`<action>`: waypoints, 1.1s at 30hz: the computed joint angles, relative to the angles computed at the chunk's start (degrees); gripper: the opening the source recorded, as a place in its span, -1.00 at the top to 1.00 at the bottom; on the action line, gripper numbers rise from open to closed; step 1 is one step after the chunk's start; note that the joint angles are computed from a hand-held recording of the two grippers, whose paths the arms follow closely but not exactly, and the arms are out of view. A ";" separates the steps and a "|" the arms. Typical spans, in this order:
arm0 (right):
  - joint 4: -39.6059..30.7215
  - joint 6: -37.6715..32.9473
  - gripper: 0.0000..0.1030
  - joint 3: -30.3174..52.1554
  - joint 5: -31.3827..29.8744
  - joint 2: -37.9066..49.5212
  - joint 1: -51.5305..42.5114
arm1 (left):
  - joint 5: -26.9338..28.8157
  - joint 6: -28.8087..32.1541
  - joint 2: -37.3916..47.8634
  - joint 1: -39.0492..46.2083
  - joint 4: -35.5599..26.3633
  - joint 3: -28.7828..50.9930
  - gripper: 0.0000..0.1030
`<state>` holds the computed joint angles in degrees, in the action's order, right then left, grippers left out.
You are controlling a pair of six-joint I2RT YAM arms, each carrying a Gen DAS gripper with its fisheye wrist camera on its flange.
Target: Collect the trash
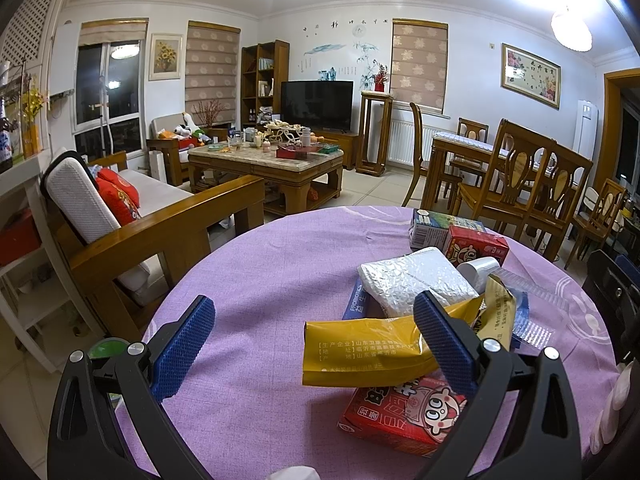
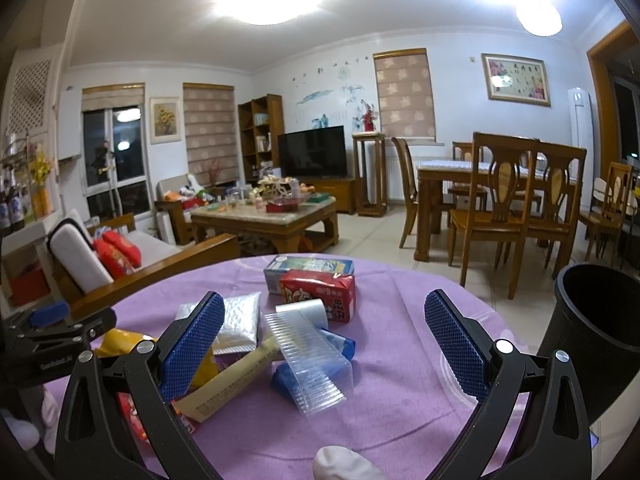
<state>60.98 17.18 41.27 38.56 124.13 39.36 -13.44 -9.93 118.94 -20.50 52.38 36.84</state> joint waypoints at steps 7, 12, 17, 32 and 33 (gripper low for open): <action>0.94 0.16 -0.92 -0.75 -0.51 0.20 -0.44 | 0.00 0.04 0.23 0.00 0.32 -0.02 -0.90; 0.92 0.28 -0.92 -0.80 -0.64 0.14 -0.51 | 0.04 0.04 0.17 0.03 0.22 -0.01 -0.90; 0.69 0.54 -0.92 -0.80 -0.85 -0.03 -0.64 | 0.00 0.02 0.38 -0.03 0.48 -0.04 -0.90; -2.28 6.12 -0.92 0.56 1.48 0.12 2.74 | 0.03 0.07 0.05 0.00 0.10 0.01 -0.90; -2.86 6.62 -0.92 0.94 2.19 0.25 3.51 | 0.04 0.06 0.08 0.00 0.10 0.04 -0.90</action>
